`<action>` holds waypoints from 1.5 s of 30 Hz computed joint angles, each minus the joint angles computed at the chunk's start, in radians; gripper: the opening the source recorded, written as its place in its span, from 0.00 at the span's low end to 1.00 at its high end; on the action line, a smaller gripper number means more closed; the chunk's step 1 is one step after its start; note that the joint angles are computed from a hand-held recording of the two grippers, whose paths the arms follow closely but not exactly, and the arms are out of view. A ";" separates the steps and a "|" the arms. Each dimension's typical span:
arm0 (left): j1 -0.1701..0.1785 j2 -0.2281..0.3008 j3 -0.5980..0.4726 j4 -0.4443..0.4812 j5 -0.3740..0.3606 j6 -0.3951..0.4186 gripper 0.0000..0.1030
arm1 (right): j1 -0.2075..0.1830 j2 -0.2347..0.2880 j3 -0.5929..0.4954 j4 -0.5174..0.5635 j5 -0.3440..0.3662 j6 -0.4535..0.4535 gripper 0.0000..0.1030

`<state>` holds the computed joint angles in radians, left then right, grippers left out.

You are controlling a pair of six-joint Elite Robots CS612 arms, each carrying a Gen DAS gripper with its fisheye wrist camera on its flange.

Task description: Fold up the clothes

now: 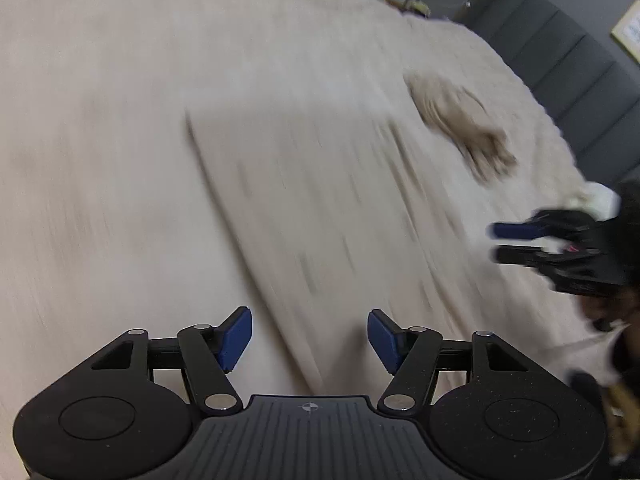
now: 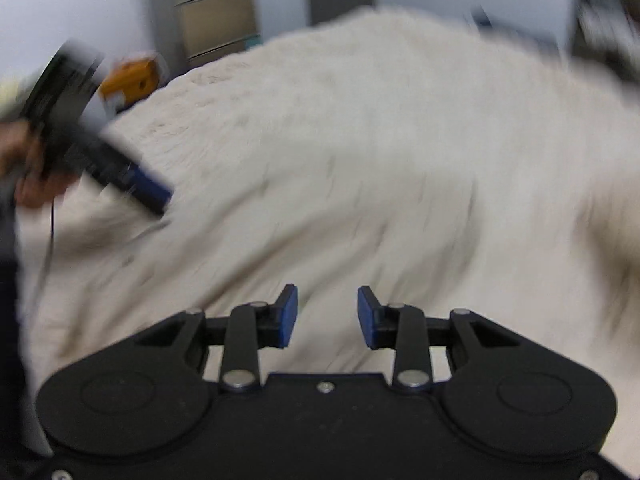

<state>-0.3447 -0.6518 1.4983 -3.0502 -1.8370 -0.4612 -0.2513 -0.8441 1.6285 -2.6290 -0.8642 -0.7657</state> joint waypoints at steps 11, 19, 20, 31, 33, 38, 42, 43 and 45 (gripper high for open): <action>-0.030 0.048 0.030 -0.223 0.145 -0.295 0.13 | -0.048 0.053 0.071 -0.256 0.031 0.467 0.00; -0.065 -0.017 0.178 -0.317 0.166 -0.417 0.77 | -0.095 0.011 0.179 -0.292 0.126 0.540 0.47; -0.074 -0.021 0.207 -0.362 0.131 -0.441 0.77 | -0.105 0.000 0.201 -0.290 0.151 0.537 0.49; -0.118 0.048 0.197 -0.551 0.172 -0.558 0.61 | -0.113 0.020 0.257 -0.433 0.235 0.800 0.50; -0.113 0.049 0.216 -0.592 0.173 -0.599 0.60 | -0.128 0.009 0.276 -0.441 0.264 0.826 0.50; -0.099 0.075 0.223 -0.683 0.140 -0.707 0.61 | -0.151 -0.004 0.321 -0.407 0.343 0.866 0.48; -0.117 0.069 0.214 -0.636 0.179 -0.634 0.61 | -0.131 0.010 0.325 -0.395 0.283 0.888 0.47; -0.122 0.068 0.212 -0.628 0.189 -0.616 0.61 | -0.131 0.023 0.322 -0.422 0.288 0.924 0.47; -0.122 0.076 0.207 -0.641 0.191 -0.648 0.61 | -0.128 0.057 0.309 -0.505 0.308 1.026 0.47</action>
